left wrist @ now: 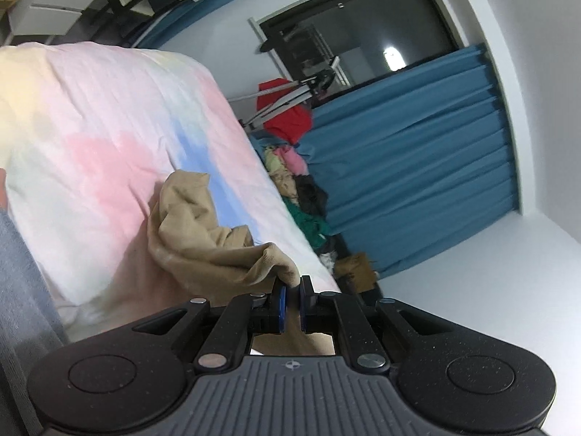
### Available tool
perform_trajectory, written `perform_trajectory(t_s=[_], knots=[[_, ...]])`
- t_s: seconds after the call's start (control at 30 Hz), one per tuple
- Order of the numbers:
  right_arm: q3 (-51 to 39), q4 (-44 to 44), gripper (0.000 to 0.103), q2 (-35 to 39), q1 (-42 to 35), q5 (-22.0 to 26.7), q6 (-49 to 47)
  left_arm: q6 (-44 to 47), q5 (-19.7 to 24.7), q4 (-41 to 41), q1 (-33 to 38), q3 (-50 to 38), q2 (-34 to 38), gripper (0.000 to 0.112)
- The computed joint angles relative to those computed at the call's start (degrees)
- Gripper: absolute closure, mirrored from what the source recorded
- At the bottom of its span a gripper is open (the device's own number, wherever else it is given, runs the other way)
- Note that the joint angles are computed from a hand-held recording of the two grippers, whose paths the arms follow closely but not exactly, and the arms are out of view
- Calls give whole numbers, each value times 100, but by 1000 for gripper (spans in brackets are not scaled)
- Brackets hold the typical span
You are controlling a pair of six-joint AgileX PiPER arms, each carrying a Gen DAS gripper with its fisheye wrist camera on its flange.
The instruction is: Fold clothes
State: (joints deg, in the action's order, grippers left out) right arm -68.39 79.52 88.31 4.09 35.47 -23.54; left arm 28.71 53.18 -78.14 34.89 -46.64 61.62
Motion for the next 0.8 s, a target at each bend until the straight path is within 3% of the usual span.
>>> perform_trajectory(t_s=[0.17, 0.27, 0.43, 0.53, 0.67, 0.8], knots=[[-1048, -677, 87, 825, 202, -321, 1048, -795, -1151, 807, -1015, -952, 768, 105], [-1798, -1241, 87, 1470, 338, -525, 1868, -2157, -1736, 2307, -1680, -2097, 1686, 105], [-3849, -3218, 86, 3078, 624, -391, 4196, -3571, -1799, 3908, -2094, -3943, 3465, 105], [-4529, -3365, 85, 3778, 631, -258, 4542, -3218, -1870, 3506, -2028, -4307, 4161, 105], [-4427, -2009, 85, 4188, 476, -338, 3355, -2114, -2176, 2512, -1875, -4111, 4544, 105], [-4690, -1733, 85, 4430, 455, -214, 3140, -1137, -2476, 1788, -1864, -3983, 4725, 105]])
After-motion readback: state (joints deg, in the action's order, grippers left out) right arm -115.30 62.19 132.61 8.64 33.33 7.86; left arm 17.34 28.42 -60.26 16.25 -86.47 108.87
